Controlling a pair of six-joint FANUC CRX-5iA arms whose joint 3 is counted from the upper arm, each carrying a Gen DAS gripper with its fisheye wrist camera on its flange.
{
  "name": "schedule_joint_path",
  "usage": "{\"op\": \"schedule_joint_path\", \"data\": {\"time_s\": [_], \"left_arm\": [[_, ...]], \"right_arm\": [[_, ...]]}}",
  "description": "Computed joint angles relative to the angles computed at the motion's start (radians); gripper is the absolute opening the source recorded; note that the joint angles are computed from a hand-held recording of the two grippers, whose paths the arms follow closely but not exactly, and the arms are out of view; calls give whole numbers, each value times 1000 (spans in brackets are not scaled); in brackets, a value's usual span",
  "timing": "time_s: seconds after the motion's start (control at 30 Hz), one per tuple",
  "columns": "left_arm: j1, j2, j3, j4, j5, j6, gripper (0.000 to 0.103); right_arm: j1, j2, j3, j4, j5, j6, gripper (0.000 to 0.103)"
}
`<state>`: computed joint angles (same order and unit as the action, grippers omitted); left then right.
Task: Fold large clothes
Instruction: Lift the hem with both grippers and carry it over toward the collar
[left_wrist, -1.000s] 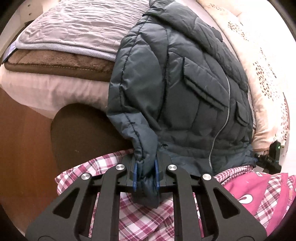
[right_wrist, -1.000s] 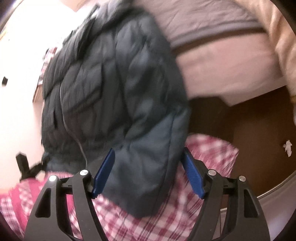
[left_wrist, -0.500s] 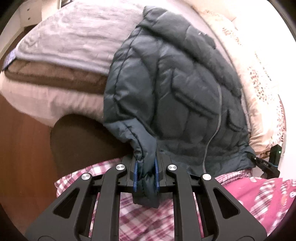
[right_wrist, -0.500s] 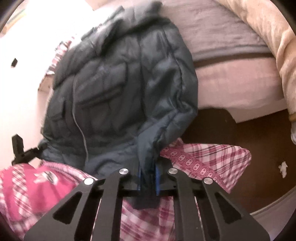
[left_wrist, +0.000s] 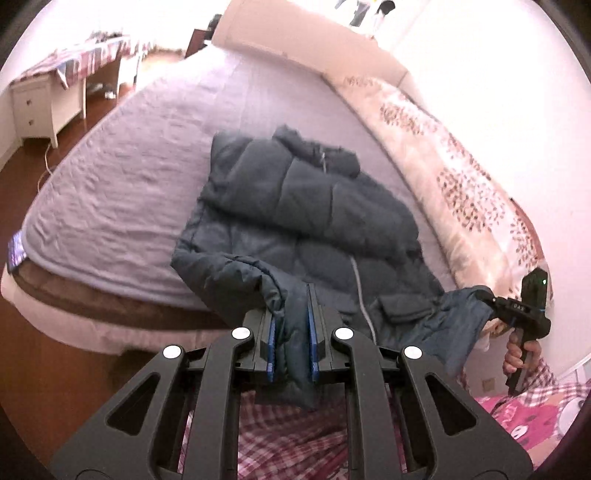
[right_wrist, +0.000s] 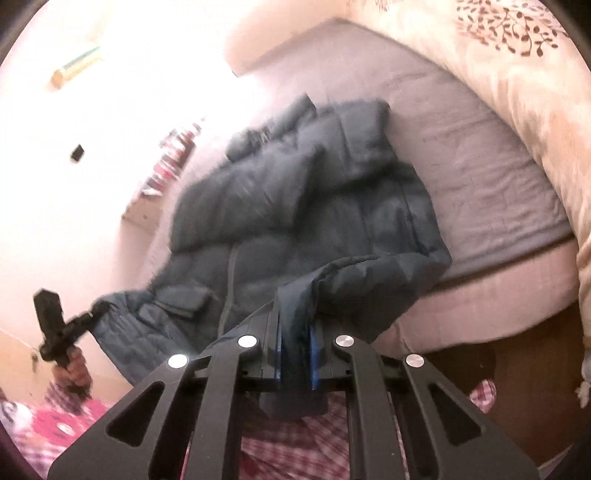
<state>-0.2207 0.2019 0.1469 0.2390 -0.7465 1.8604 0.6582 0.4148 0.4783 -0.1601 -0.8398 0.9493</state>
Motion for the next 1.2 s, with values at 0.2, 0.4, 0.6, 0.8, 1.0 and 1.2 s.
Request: {"op": "schedule_joint_path", "data": {"time_s": [0.2, 0.4, 0.6, 0.8, 1.0, 1.2], "left_arm": [[9, -70, -40, -7, 70, 10, 13], [5, -142, -98, -8, 111, -12, 13], [-11, -212, -166, -1, 177, -65, 13], [3, -317, -289, 78, 281, -120, 13], [4, -368, -325, 68, 306, -123, 13], [14, -355, -323, 99, 299, -156, 13]], "right_arm": [[-12, -109, -122, -28, 175, -41, 12], [11, -212, -255, 40, 271, -139, 12], [39, -287, -361, 103, 370, -223, 12], [59, -367, -458, 185, 470, -306, 12], [82, -428, -541, 291, 538, -422, 12], [87, -423, -532, 318, 507, -427, 12]]}}
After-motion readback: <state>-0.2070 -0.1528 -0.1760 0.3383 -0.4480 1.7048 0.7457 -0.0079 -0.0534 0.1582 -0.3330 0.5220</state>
